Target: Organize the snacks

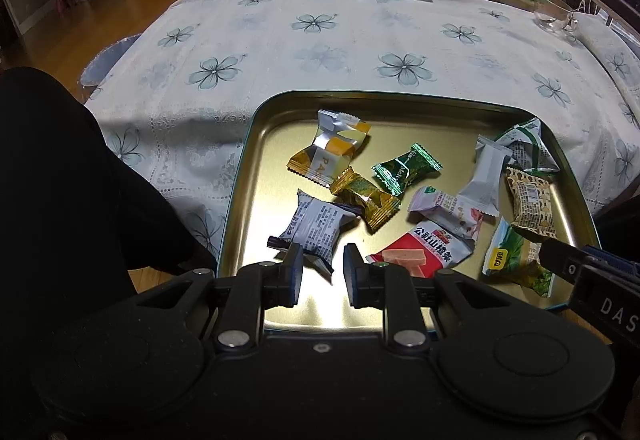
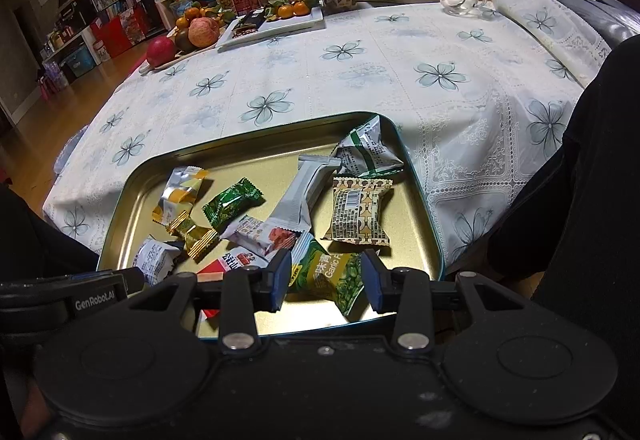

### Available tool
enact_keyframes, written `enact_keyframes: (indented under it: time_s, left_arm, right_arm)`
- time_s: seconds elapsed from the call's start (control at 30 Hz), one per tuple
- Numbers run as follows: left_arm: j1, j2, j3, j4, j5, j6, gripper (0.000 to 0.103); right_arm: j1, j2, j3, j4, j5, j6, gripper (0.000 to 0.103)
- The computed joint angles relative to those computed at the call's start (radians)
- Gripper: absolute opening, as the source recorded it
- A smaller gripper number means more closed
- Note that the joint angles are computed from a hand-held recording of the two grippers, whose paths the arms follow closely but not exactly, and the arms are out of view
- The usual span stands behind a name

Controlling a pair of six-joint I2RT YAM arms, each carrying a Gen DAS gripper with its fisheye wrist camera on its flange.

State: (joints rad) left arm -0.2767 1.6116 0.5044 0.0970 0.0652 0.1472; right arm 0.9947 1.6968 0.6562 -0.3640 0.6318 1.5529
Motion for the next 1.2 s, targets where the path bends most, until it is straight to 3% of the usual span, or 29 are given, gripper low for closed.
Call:
enact_keyframes:
  time_s: [1.2]
  left_arm:
    - [-0.012,-0.014,-0.013,0.006,-0.01,0.013,0.032]
  right_arm:
    - [0.004,0.005,0.004,-0.004,0.0,-0.011,0.041]
